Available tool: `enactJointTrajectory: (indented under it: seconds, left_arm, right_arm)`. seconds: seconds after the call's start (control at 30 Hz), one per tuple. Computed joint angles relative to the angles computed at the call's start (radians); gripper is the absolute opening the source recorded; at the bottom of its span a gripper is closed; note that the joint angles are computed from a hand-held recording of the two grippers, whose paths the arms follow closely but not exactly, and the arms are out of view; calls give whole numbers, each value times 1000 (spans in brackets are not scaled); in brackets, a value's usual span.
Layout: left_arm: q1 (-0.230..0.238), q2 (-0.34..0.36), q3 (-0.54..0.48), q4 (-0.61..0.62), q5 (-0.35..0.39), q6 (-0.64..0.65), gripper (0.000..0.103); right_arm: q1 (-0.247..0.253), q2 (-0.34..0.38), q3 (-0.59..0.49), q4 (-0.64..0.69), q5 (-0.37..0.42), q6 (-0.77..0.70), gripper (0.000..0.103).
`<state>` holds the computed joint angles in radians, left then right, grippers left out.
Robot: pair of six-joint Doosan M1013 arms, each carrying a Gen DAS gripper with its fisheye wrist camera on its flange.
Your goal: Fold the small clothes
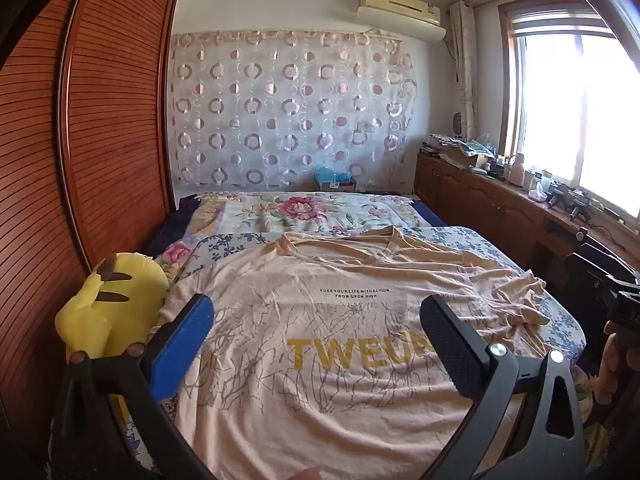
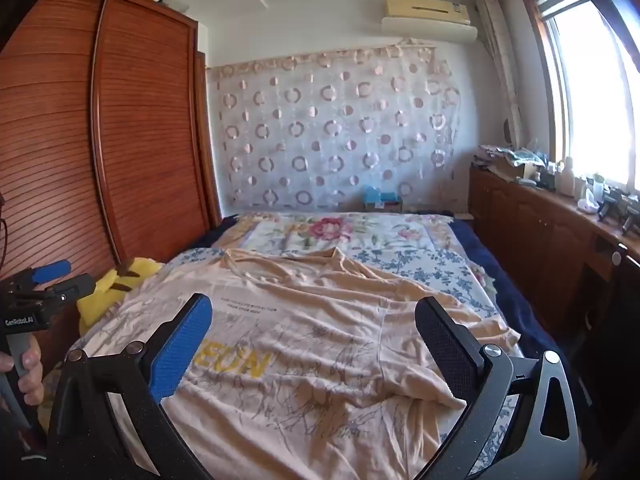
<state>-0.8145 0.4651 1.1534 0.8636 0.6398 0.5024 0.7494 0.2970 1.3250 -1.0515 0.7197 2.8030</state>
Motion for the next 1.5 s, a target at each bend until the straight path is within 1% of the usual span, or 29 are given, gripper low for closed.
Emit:
enactJointTrajectory:
  seconds: [0.07, 0.2, 0.23, 0.53, 0.8, 1.5]
  left_arm:
    - [-2, -1, 4, 20, -3, -17, 103]
    - [-7, -3, 6, 32, 2, -22, 103]
    - [-1, 0, 1, 6, -1, -6, 103]
    - [1, 1, 3, 18, -6, -14, 103]
    - [-2, -6, -11, 6, 5, 9, 103]
    - [-7, -7, -5, 32, 6, -6, 103]
  right_arm:
    - [1, 0, 4, -17, -2, 11, 103]
    - [0, -1, 3, -10, -3, 9, 103]
    - [1, -1, 3, -13, -3, 9, 103]
    - [2, -1, 3, -11, -1, 12, 103]
    - [2, -2, 2, -8, -2, 10, 103]
    - [2, 0, 2, -13, -3, 16, 103]
